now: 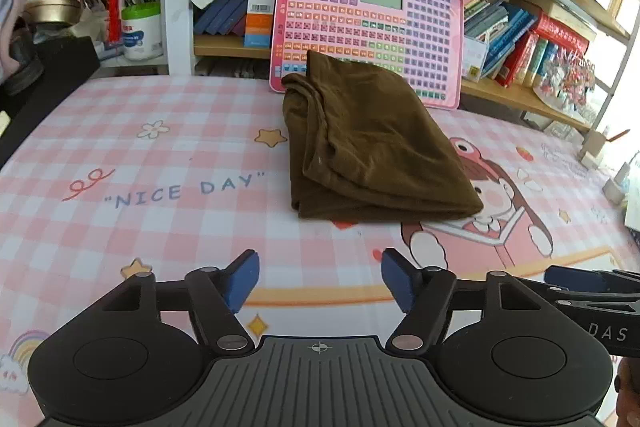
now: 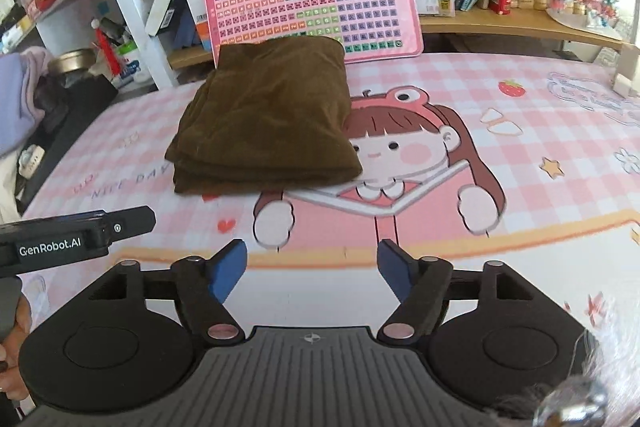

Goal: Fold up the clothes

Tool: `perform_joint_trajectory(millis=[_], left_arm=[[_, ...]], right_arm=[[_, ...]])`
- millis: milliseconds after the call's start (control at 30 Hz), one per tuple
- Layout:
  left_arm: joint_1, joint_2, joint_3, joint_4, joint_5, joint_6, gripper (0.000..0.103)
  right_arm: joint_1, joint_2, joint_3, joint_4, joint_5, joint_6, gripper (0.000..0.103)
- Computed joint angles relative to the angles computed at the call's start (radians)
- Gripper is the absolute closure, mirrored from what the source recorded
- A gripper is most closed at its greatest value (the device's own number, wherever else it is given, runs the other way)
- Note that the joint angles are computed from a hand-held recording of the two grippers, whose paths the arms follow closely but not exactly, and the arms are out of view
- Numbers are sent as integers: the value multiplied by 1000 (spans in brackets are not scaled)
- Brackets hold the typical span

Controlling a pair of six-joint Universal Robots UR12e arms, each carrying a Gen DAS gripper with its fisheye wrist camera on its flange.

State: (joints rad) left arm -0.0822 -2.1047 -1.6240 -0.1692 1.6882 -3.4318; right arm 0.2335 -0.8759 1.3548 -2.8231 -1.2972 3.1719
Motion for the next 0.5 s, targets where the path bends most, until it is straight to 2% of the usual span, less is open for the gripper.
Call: perform_joint_trajectory(millis=[200,300,500], left_arm=[[-30,16,-25,-9,51,39,23],[-35,20,-28,-9,43,65,22],[-42,20,-27,28,84,67,15]], right_arm=[[18,-30,50,-27,-105,19,20],[18,-36,61,-56,-111,17,19],[19,-43,68,-78,-100,-9,17]])
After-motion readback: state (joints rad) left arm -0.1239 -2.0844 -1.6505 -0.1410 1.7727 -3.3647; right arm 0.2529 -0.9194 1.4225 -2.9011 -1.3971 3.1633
